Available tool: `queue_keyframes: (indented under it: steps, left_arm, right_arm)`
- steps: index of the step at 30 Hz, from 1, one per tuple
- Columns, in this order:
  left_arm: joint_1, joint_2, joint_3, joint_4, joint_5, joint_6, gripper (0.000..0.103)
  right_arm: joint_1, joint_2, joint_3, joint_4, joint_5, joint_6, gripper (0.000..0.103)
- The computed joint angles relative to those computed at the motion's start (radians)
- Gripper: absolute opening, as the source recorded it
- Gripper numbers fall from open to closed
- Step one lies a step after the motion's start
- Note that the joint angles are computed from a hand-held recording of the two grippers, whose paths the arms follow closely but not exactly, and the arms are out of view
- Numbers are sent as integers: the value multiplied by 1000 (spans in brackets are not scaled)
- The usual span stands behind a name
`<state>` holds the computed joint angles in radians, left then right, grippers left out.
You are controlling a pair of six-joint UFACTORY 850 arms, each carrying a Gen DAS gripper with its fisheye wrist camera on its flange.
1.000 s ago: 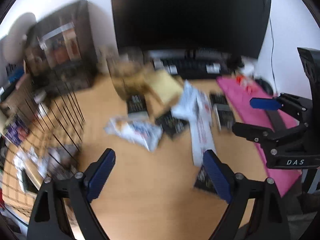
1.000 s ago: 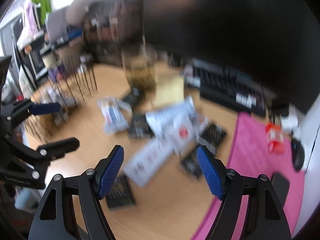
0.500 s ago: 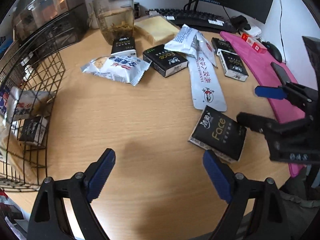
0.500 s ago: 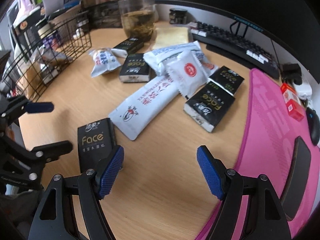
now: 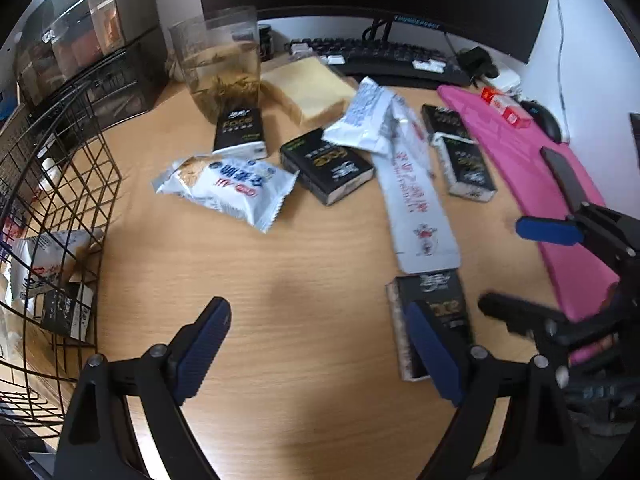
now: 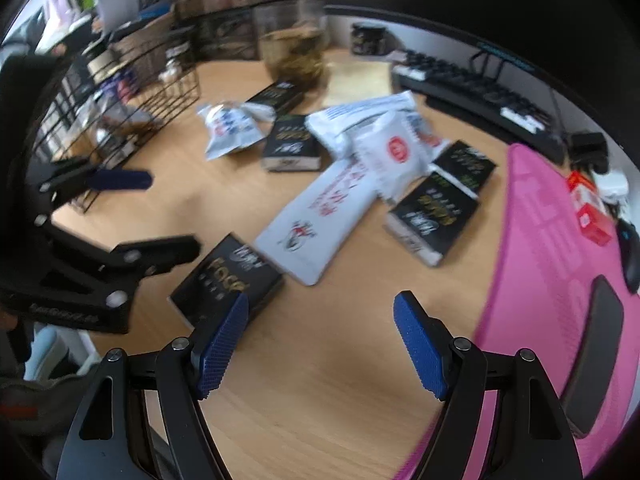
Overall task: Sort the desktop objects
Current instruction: 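Return both grippers over the desk toward the remaining snacks, then grasp a black Face tissue pack with the left gripper while the right gripper grasps another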
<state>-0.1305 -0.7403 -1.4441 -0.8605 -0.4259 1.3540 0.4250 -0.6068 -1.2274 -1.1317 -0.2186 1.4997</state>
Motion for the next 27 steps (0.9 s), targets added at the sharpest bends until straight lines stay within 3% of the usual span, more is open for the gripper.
queue_keyframes:
  steps: [7, 13, 17, 18, 27]
  left_arm:
    - [-38, 34, 54, -31, -27, 82, 90]
    - [-75, 12, 46, 32, -22, 25, 88]
    - [-85, -7, 28, 110, 12, -57, 58]
    - [-85, -5, 31, 94, 34, -36, 57]
    - [-56, -81, -94, 157, -8, -121, 57]
  right_arm:
    - [-35, 42, 52, -54, -35, 104, 76]
    - [-58, 62, 86, -116, -24, 185, 76]
    - [-69, 61, 87, -124, -13, 194, 76]
    - [-73, 58, 83, -124, -7, 195, 76]
    - [-97, -33, -44, 44, -5, 28, 76]
